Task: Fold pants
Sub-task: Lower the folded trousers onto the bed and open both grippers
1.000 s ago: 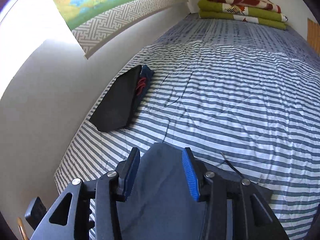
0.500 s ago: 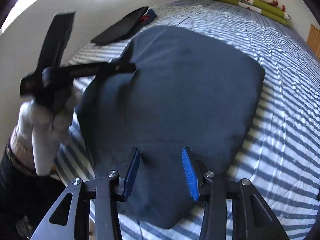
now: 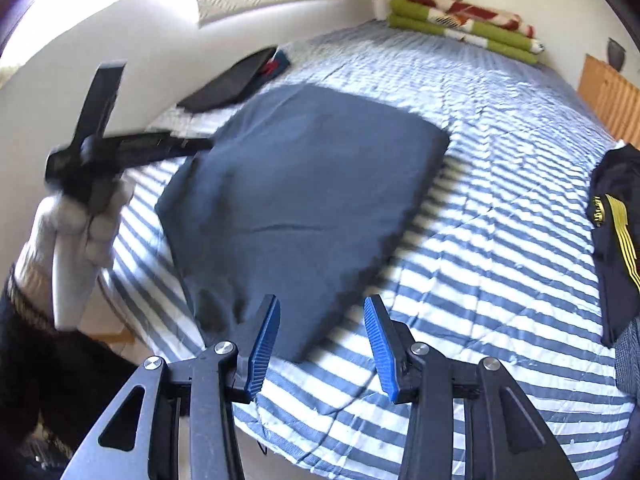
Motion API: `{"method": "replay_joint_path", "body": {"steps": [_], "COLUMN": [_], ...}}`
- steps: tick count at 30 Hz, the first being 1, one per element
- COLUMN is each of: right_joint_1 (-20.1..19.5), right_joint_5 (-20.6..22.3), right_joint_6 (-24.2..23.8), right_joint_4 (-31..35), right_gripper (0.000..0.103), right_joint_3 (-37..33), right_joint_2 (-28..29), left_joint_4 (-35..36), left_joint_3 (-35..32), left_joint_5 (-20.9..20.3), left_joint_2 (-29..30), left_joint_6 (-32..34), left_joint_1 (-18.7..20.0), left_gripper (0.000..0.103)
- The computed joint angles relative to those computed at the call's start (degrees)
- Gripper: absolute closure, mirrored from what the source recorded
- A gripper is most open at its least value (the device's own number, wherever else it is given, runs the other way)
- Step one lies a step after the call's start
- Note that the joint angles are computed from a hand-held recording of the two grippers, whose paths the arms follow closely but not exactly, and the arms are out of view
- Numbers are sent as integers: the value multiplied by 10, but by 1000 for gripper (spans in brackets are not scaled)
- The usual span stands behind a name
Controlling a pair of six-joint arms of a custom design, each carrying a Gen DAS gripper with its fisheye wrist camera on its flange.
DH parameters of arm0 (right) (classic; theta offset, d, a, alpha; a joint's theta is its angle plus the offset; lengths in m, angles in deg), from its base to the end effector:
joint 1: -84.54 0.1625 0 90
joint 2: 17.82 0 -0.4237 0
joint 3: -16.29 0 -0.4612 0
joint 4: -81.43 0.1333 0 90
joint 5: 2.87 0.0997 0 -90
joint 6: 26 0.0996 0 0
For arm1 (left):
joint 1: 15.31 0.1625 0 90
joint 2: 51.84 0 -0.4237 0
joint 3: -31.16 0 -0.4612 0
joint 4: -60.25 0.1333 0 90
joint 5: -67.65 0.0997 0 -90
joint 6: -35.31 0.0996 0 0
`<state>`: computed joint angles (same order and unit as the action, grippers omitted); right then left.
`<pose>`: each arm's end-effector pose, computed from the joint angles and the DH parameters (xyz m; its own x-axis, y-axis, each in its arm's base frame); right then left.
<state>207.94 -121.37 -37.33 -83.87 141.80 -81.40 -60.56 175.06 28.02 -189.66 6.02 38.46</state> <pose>0.3594 -0.3892 0.0729 -0.6737 -0.5436 0.5006 -0.6812 0.7194 -0.1355 0.0147 -0.3353 0.3822 -0.8774 -0.2563 -0.4054 0.1233 0.6963 -0.7071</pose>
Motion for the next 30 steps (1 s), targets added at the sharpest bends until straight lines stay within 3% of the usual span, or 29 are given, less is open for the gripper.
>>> {"method": "replay_joint_path", "body": {"steps": [7,11,14,18,22,25,30], "right_joint_1": [0,8,9,3,-4,-7,-20], "right_joint_5": [-14,-29,-49,-69,-77,-77,-60], "right_joint_6": [1,17,41,78,88,81,80], "right_joint_4": [-38,-41,-31,-29,-22,-24,-26], "right_gripper": [57,57,57,57,57,57,57], "right_joint_3": [6,19,21,22,15,2,-29], "right_joint_2": [-10,-22,-29,-37,-40,-35,-12], "left_joint_4": [351,549,642,665,644,624,580], "left_joint_3": [-46,-94,-122,-133,-134,-136,-143], "left_joint_5": [58,80,79,69,63,70,90], "left_joint_2": [-63,-26,12,43,64,81,110], "left_joint_6": [-240,-387,-461,-481,-451,-419,-353], "left_joint_1": [-146,-234,-278,-319,-326,-298,-221], "left_gripper": [53,43,43,42,39,36,36]}}
